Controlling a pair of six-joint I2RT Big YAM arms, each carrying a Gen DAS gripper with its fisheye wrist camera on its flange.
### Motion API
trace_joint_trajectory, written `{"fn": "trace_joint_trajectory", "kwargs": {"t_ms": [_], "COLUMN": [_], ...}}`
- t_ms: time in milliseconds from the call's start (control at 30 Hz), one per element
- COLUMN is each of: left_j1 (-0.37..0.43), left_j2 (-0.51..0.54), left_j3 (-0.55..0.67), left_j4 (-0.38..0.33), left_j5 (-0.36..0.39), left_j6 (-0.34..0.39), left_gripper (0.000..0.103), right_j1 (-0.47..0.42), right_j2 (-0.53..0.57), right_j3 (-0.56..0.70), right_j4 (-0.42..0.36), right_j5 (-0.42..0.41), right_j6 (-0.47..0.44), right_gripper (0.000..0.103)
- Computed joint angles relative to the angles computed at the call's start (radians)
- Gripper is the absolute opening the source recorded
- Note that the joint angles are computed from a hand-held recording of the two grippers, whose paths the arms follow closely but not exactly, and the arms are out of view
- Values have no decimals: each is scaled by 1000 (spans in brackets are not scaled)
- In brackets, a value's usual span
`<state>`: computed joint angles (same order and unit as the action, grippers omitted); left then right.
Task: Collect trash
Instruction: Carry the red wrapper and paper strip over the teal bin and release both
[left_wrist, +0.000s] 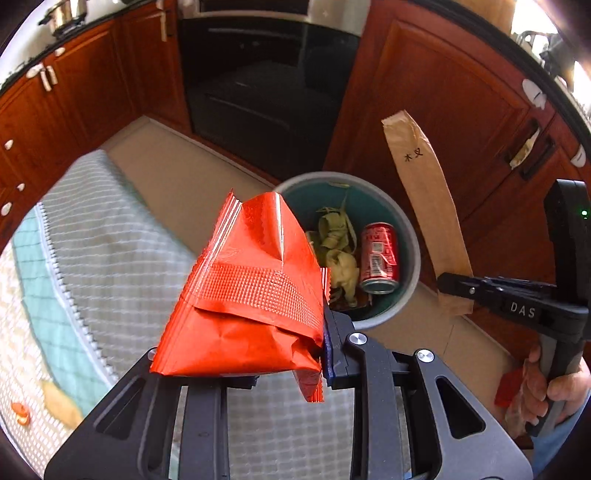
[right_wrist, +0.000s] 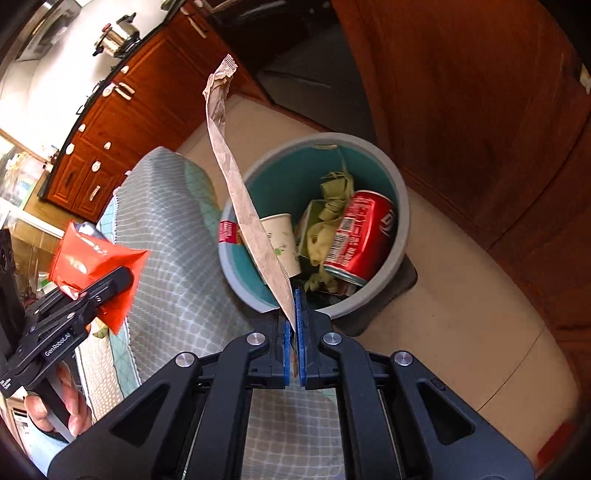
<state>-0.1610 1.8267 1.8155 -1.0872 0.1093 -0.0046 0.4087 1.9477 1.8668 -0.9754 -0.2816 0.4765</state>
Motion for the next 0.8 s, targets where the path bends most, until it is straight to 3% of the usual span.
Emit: {"fn": "trace_joint_trajectory", "kwargs": {"t_ms": [367,433,500,633,800], "left_j1": [-48,-49,-52,-65,-55], "left_j2": [195,223,248,275,271], "left_j3": [164,190,210,227,217], "left_j4": [-51,-59,-58,-64,-52], "left_j5": [62,69,64,38,26], "left_j6": [-14,-21,-27,-44,-51], "left_gripper": [28,33,49,64,69], "right_j1": [-27,-30,-32,-31,-30], "right_j2": [70,81,87,107,135], "right_j3": [70,85,90,119,153], "right_j4": [-39,-42,-41,-60,-75], "right_j5": [0,0,5,10,2], "right_j6": [-11,-6,-7,-13,-15], "right_gripper": [3,3,3,3,3]}}
